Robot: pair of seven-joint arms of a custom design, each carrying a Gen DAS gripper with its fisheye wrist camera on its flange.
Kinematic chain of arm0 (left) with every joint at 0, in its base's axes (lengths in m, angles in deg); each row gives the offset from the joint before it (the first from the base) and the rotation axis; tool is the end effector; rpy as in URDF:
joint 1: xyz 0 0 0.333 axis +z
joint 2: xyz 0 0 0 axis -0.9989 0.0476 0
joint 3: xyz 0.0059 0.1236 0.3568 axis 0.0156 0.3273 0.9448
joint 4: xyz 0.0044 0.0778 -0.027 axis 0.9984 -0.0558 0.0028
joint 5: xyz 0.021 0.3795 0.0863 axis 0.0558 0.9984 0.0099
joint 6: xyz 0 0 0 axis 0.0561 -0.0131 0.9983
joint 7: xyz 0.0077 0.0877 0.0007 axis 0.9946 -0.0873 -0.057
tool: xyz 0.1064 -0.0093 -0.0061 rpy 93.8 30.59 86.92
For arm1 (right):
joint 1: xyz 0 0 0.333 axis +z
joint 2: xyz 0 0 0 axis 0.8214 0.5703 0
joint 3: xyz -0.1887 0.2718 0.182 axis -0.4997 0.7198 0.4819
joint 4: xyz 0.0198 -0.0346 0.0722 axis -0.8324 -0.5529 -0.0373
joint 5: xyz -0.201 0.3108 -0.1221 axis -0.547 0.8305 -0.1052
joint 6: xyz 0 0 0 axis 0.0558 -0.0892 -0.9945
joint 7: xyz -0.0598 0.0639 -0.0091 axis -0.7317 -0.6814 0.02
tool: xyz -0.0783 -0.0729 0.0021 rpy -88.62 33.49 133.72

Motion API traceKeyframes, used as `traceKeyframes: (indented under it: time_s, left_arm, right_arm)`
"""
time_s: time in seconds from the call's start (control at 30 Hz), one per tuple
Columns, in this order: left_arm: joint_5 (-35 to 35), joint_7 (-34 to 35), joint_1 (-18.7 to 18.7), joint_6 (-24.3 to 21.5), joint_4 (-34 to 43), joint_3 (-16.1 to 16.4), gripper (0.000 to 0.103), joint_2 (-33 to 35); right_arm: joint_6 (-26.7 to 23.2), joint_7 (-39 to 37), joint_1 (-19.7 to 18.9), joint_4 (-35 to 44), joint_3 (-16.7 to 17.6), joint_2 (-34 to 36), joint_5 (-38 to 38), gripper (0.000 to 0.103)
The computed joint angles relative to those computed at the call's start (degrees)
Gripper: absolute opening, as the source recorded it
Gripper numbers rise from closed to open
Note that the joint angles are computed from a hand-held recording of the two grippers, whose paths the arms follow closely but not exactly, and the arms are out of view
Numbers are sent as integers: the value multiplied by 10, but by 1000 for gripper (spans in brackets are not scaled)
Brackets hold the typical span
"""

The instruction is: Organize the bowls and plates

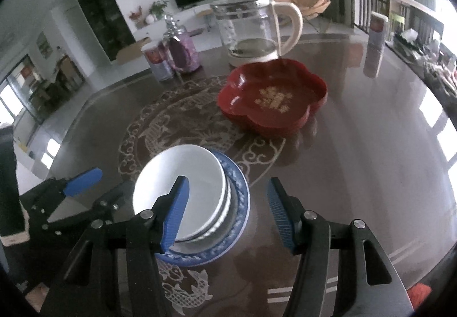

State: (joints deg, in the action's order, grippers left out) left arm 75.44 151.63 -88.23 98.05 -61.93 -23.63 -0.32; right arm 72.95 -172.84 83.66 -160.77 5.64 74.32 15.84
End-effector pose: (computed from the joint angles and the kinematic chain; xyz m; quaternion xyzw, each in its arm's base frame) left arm 0.5461 -0.2194 0.3461 -0.3972 0.8611 -0.2657 0.1736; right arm 0.4741 0.3248 0.3533 -0.4642 0.8186 -0.2128 0.2629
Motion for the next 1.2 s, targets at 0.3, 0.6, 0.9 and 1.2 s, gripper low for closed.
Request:
traceKeyframes:
  time_s: [0.3, 0.6, 0.9, 1.2]
  left_arm:
    - [-9, 3, 85, 1, -16, -80, 55, 3]
    - [59, -39, 282, 75, -80, -220, 75, 36]
    - [161, -88, 406, 43, -91, -292, 76, 111]
    - [215, -136, 470, 36, -93, -349, 76, 145]
  right_arm:
    - [-3, 63, 7, -27, 3, -5, -34, 61]
    - [-20, 210, 15, -72, 16, -1, -107, 62]
    - [-33, 289, 23, -85, 27, 19, -150, 62]
    - [-69, 318, 32, -86, 39, 11, -168, 62]
